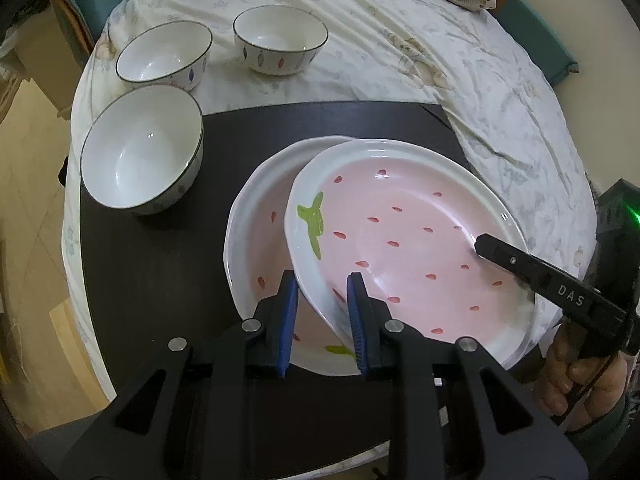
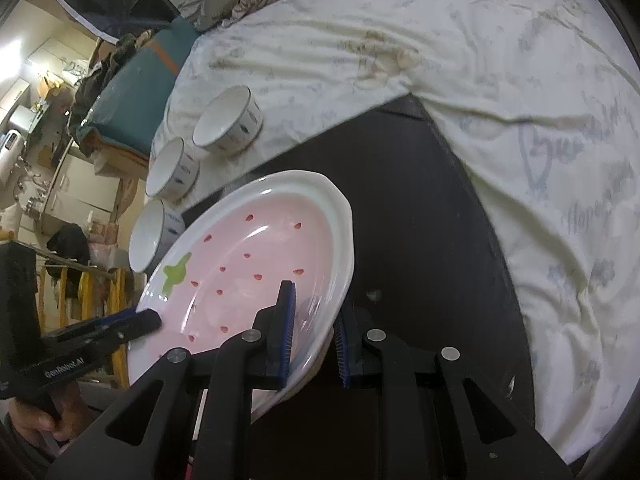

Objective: Organize plates and bowls

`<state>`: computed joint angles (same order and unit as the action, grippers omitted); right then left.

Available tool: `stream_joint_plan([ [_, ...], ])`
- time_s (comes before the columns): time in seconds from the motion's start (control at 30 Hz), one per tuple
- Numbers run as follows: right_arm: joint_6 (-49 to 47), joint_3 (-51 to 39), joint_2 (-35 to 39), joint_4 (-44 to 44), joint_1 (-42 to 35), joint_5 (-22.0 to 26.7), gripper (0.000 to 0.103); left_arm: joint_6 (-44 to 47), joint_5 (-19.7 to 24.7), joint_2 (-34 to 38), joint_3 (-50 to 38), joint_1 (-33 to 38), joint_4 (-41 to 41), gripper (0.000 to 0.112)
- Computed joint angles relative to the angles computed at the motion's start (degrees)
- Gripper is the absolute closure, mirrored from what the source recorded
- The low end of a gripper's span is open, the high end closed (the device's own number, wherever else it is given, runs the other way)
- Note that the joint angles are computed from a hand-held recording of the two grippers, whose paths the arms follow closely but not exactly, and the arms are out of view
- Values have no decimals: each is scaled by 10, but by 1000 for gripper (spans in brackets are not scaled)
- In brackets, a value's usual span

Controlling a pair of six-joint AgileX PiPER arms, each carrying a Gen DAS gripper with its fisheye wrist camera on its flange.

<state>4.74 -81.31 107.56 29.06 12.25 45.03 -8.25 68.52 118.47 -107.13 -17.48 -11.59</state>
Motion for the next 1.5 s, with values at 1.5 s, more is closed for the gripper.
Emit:
stream_joint_plan([
  [1.5,42,-24,39,-55,34,26,82,7,-71,-23,89,-9,70,67],
])
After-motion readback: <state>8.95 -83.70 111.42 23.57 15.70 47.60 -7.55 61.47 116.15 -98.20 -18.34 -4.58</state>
